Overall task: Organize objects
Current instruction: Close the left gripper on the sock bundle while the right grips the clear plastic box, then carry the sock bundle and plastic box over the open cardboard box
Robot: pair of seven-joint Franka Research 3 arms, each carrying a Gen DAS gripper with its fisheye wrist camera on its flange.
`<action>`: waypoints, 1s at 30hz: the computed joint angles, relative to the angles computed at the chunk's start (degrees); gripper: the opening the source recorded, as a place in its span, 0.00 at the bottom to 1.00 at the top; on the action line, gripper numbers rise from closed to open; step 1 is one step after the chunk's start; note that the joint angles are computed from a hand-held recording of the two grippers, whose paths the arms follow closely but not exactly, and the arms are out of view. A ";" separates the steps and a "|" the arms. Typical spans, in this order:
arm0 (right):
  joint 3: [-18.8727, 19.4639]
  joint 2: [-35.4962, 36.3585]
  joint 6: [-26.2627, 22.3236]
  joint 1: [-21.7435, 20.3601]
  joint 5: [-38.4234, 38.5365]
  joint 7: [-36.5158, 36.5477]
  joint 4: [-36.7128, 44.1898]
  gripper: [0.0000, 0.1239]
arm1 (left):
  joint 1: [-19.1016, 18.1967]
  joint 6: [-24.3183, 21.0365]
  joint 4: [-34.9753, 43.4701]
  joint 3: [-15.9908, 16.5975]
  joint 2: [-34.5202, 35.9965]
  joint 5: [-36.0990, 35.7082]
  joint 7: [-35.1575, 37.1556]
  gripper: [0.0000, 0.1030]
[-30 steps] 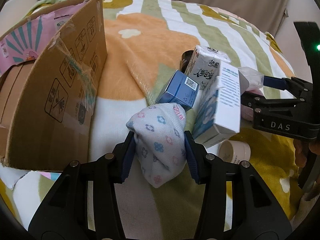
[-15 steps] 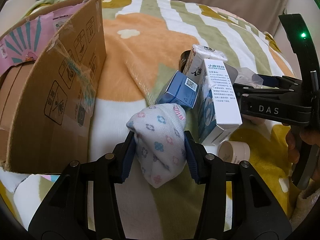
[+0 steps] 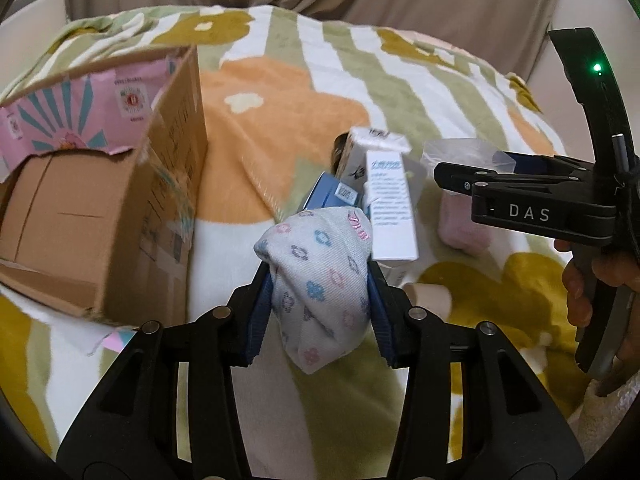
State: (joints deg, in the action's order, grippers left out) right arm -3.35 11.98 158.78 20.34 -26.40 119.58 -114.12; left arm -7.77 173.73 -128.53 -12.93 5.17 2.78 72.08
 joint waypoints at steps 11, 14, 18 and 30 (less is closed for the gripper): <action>3.35 -8.82 -2.60 -1.03 -4.96 5.67 -2.41 0.63 | -3.92 1.40 -2.63 3.31 -9.66 -13.05 14.75 0.39; 5.16 -10.72 -3.78 -1.73 -5.65 6.88 -1.90 0.63 | -6.47 0.58 -2.64 6.51 -12.44 -16.86 20.43 0.39; 7.37 -11.81 -6.50 -1.85 -7.70 8.88 0.41 0.63 | -8.58 -2.51 -1.67 10.40 -15.21 -20.20 26.81 0.40; 9.60 -6.03 -12.02 3.56 -6.57 9.08 13.31 0.63 | -3.06 -9.95 1.42 16.86 -19.45 -24.38 37.09 0.40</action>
